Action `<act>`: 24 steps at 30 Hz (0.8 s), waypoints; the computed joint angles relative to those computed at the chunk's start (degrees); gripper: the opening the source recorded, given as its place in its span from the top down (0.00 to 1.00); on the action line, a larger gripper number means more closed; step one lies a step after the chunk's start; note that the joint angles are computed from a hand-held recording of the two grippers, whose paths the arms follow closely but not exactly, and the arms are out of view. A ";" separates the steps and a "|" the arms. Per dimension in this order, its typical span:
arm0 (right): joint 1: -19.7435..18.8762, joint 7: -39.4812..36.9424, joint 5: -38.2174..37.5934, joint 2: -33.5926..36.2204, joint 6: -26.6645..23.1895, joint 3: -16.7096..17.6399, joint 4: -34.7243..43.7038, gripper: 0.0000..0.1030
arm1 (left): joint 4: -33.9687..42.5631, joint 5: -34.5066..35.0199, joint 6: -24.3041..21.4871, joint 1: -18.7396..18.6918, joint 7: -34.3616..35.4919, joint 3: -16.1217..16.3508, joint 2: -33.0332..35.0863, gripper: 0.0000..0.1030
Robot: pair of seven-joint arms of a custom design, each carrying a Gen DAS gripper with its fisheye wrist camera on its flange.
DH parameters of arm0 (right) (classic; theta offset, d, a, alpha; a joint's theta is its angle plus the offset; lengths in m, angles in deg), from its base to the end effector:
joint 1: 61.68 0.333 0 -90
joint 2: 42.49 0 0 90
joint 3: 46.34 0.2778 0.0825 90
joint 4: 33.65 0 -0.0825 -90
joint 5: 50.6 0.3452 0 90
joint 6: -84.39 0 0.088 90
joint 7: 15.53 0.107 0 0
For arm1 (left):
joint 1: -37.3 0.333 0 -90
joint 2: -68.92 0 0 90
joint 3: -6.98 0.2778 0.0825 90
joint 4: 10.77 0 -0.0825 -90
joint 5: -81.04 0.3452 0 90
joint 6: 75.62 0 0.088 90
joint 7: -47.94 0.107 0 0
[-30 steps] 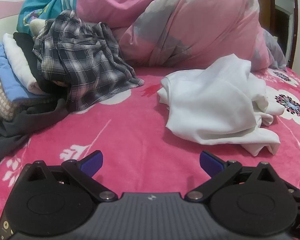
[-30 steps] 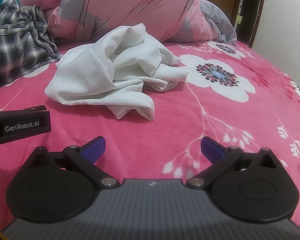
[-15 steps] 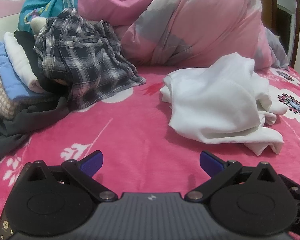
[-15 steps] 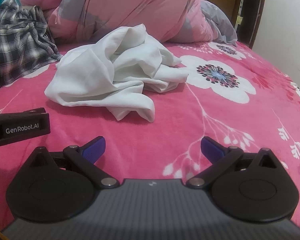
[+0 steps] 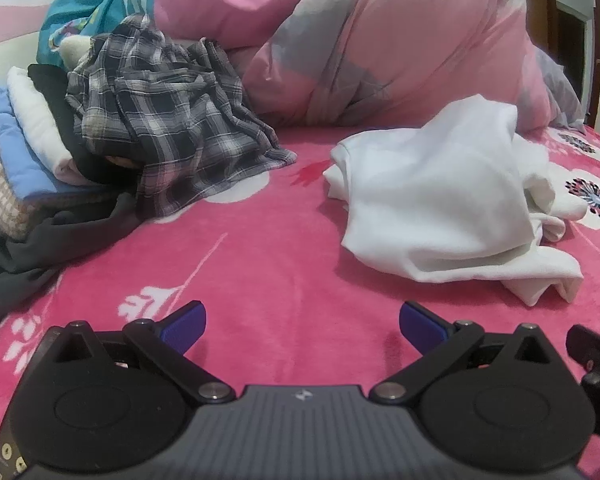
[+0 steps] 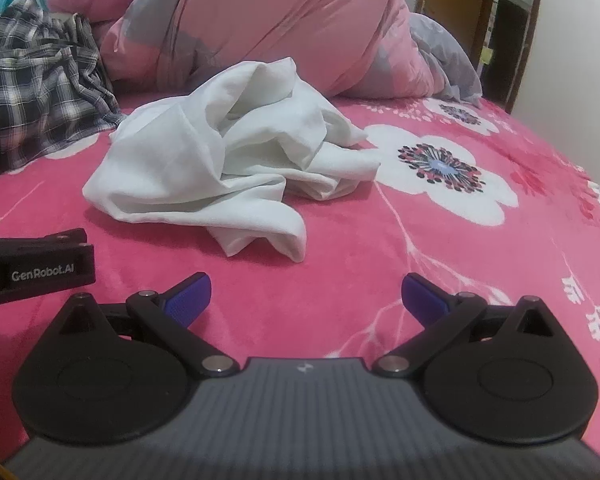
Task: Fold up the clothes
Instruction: 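Grasp the white shirt fabric with both grippers and lift it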
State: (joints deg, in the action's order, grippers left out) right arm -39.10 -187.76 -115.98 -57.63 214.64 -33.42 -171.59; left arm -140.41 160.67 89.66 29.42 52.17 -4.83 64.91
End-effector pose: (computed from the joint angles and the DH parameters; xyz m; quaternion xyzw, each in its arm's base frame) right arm 0.3796 0.2451 0.4208 -0.5102 0.7271 -0.4102 0.2066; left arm 0.4513 -0.2230 0.4154 -0.5950 0.6671 -0.3033 0.3301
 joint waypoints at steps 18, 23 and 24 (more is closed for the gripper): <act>-14.09 0.08 -23.60 0.94 23.87 -8.61 6.30 0.01 | 17.45 8.44 6.86 -2.17 -1.53 2.01 12.43 0.02; -15.24 -11.04 -17.10 12.11 29.24 -10.62 17.72 0.01 | 18.83 -11.05 11.03 -1.13 17.58 1.62 18.21 0.25; -15.17 -13.52 -15.32 14.28 29.92 -11.01 19.95 0.01 | 18.34 -15.71 11.52 -0.21 22.27 0.56 18.78 0.29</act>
